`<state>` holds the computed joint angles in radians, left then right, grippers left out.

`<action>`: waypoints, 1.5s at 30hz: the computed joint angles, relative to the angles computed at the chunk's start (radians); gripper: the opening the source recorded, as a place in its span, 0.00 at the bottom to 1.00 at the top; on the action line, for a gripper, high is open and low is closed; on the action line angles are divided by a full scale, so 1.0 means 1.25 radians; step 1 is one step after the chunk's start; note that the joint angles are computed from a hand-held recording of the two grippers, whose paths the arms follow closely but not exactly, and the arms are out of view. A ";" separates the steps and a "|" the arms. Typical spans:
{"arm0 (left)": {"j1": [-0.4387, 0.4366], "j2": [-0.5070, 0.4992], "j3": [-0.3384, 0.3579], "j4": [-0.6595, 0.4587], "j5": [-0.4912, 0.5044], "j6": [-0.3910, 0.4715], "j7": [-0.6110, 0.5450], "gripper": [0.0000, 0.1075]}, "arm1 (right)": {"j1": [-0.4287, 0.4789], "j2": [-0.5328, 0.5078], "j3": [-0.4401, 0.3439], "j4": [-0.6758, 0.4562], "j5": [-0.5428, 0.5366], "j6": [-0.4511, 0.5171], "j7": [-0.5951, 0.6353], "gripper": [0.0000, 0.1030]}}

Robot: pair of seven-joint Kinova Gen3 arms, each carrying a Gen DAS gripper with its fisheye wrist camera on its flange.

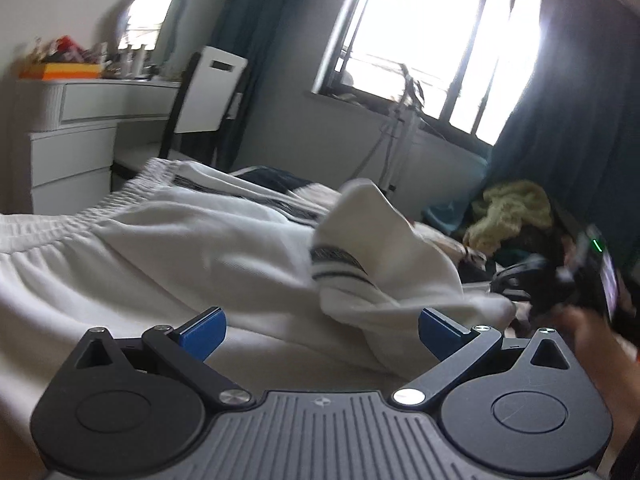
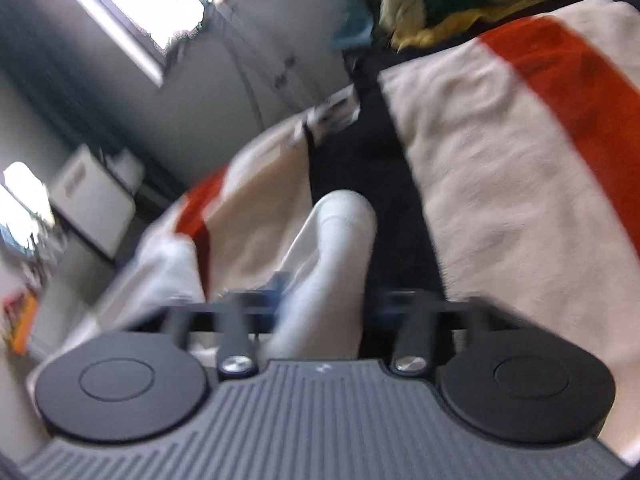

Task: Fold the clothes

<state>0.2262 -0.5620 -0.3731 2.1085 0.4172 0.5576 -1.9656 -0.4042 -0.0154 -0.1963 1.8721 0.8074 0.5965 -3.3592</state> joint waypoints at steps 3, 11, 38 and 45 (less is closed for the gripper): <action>0.015 0.007 0.026 0.022 -0.009 -0.034 -0.019 0.96 | 0.072 -0.013 -0.076 -0.032 0.007 0.052 0.050 0.06; 0.101 -0.019 0.029 0.076 -0.030 -0.123 -0.070 0.96 | 0.342 -0.227 -0.203 0.027 0.262 0.146 -0.031 0.06; 0.383 0.181 -0.109 -0.017 0.060 -0.168 -0.406 0.84 | 0.278 -0.576 0.359 0.478 0.187 -0.075 -0.179 0.22; 0.306 0.243 0.008 -0.002 0.131 -0.170 -0.568 0.60 | 0.237 -0.622 0.372 0.436 0.016 0.009 0.049 0.22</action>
